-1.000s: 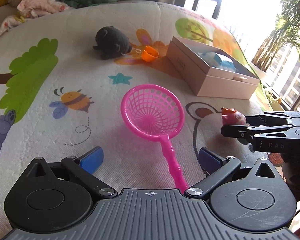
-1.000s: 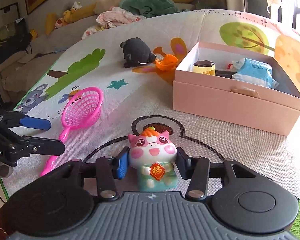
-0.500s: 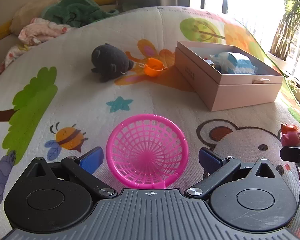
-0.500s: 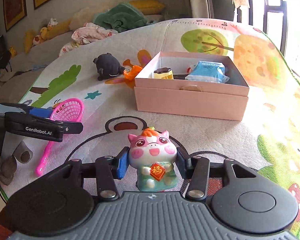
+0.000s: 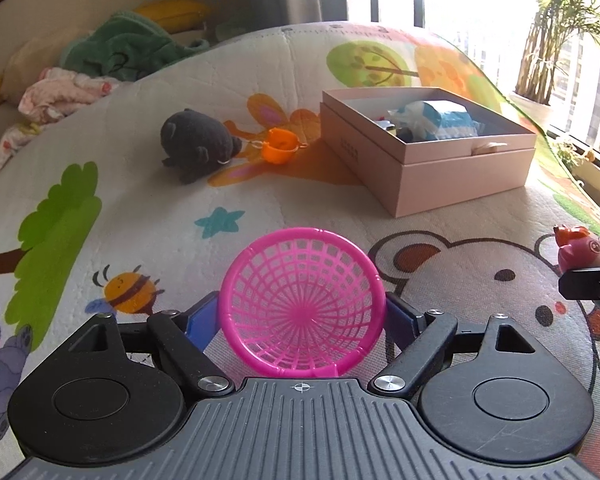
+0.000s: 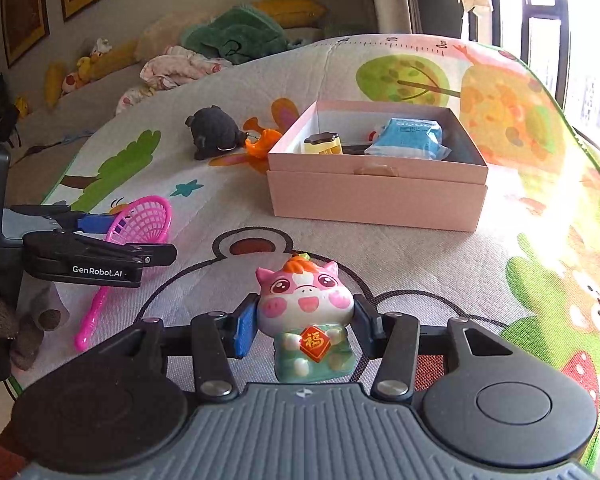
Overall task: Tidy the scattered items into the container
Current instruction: 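Carry net and pig into the pink box and open both tools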
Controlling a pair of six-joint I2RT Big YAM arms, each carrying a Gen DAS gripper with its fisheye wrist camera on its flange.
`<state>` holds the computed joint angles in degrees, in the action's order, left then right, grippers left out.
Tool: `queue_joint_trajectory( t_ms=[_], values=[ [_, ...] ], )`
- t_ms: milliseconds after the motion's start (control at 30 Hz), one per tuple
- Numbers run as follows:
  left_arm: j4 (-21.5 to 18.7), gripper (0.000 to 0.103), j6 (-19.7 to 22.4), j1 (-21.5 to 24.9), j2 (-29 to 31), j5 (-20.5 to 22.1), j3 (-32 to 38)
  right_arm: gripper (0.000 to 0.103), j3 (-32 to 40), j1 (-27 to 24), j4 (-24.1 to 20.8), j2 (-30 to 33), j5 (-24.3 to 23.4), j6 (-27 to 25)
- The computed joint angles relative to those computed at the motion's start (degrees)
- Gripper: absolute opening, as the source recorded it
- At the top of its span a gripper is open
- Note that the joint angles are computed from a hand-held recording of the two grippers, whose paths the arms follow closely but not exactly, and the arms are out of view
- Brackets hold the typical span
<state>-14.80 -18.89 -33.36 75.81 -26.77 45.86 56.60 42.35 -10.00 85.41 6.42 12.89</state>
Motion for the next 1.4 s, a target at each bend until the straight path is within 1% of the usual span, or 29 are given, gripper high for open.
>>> queue_joint_trajectory(
  t_ms=[133,233,333,400,500,567,667,733,867,1000,1100,1233,1267,1300,1333,1400],
  values=[
    [-0.8,0.088,0.5,-1.9,-3.5,2.6,-0.5,0.048,-1.8,0.5,0.0,-3.0,1.4,-0.9],
    [-1.2,0.088,1.9,-3.7,-5.6,3.2,0.3,0.048,-3.2,0.5,0.9,-5.8,2.9,-1.9],
    [-0.5,0.088,4.6,-5.1,-6.9,3.5,2.1,0.048,-3.9,0.0,1.5,-8.4,3.8,-2.2],
    [0.4,0.088,7.3,-5.7,-6.8,3.9,4.2,0.048,-4.2,-0.5,2.3,-10.3,4.4,-3.2],
    [1.7,0.088,10.3,-5.3,-5.2,5.3,8.2,0.048,-4.3,-1.1,4.6,-12.4,5.7,-5.6],
    [3.1,0.088,12.5,-4.5,-3.2,6.5,11.2,0.048,-4.2,-2.1,7.1,-13.6,6.1,-7.4],
    [4.6,0.088,16.1,-3.1,1.0,8.6,16.5,0.048,-2.8,-4.0,9.9,-13.5,6.2,-8.5],
    [4.7,0.088,17.6,-1.8,4.3,10.5,20.6,0.048,-1.3,-5.6,11.2,-12.6,6.1,-8.8],
    [3.1,0.088,17.2,1.2,11.1,15.7,28.5,0.048,3.1,-9.0,12.0,-9.1,5.4,-8.4],
    [1.6,0.088,17.6,3.5,18.5,17.8,36.0,0.048,7.2,-11.9,11.7,-5.0,3.9,-7.8],
    [0.7,0.088,16.3,5.2,23.2,19.2,40.6,0.048,10.0,-13.4,10.5,-1.9,2.9,-7.5],
    [-0.6,0.089,14.5,6.8,28.2,20.8,44.1,0.048,13.0,-14.4,9.1,2.1,2.2,-7.5],
    [-1.4,0.091,14.1,7.2,29.1,21.8,44.6,0.048,13.8,-14.6,8.8,3.0,2.1,-7.4],
    [-2.1,0.096,13.8,7.7,29.9,23.0,45.0,0.048,14.5,-14.7,8.3,3.9,1.9,-7.3],
    [-2.0,0.096,13.2,7.9,30.3,23.8,44.8,0.048,15.2,-14.9,7.9,4.7,1.7,-7.0],
    [-1.3,0.096,12.1,8.6,29.8,24.1,43.0,0.048,16.7,-15.0,6.9,6.2,1.3,-6.6]
  ],
)
